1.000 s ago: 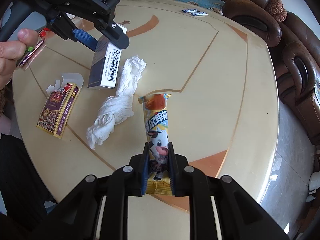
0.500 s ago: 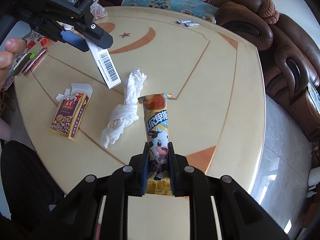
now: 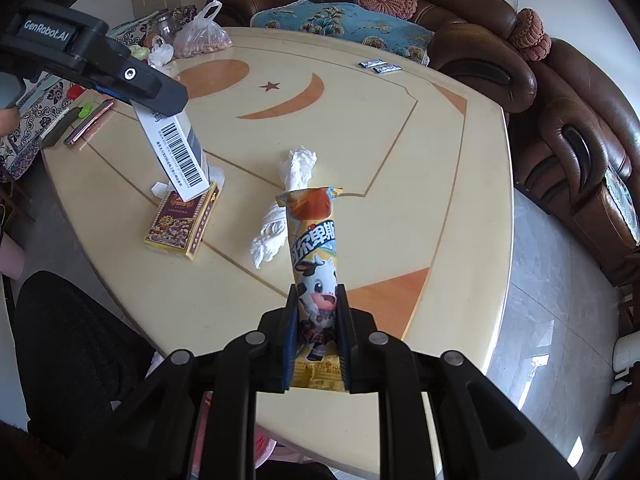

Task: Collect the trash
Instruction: 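Carry the medicine box with the left tool while the right tool carries the wrapper over the bin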

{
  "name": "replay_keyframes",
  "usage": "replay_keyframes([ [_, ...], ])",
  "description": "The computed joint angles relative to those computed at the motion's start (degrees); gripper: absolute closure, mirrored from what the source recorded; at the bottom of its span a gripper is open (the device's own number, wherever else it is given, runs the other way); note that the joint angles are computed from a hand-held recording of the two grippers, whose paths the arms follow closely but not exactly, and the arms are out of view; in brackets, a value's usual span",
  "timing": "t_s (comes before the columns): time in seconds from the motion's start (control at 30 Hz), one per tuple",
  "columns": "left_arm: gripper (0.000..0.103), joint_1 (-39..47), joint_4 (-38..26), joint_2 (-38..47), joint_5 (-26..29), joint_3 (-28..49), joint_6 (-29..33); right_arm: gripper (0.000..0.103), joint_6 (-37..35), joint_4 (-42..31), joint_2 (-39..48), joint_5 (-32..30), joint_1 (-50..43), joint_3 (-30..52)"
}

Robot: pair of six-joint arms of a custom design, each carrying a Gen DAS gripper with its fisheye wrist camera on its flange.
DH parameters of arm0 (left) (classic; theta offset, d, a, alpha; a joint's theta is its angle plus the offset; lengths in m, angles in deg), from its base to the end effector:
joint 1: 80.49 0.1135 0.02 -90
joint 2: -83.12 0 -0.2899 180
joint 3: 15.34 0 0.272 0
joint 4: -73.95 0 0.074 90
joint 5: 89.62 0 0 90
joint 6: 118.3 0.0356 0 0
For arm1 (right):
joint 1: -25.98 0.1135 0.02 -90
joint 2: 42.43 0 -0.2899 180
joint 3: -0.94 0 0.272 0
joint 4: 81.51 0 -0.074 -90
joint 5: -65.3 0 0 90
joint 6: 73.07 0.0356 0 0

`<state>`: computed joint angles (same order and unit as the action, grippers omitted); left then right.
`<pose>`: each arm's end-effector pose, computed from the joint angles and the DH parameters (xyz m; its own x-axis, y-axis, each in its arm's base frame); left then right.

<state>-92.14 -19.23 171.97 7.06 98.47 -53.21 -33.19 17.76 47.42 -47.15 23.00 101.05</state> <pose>0.2943 -0.0649 0.4166 -0.9272 -0.2360 -0.2910 -0.1628 0.9533 -0.2543 0.3229 -0.0032 0.3511 -0.5425 -0.6819 -0.4905 -0.7732 0.6336 -0.0258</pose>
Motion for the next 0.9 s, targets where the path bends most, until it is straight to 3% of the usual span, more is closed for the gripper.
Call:
replay_keyframes([
  [0.43,0.038,-19.3,2.8,-16.1,-6.8,-16.4,-11.1,0.086,-11.4,-7.0,-15.4,-2.9,-10.2,-15.1],
  [0.67,0.038,-30.6,5.9,-23.6,-9.3,-28.6,-20.7,0.086,-20.4,-10.1,-22.3,-2.4,-17.7,-24.7],
  [0.9,0.038,-42.5,10.1,-26.1,-11.9,-38.4,-29.3,0.086,-26.0,-9.2,-26.3,0.1,-22.4,-33.8],
])
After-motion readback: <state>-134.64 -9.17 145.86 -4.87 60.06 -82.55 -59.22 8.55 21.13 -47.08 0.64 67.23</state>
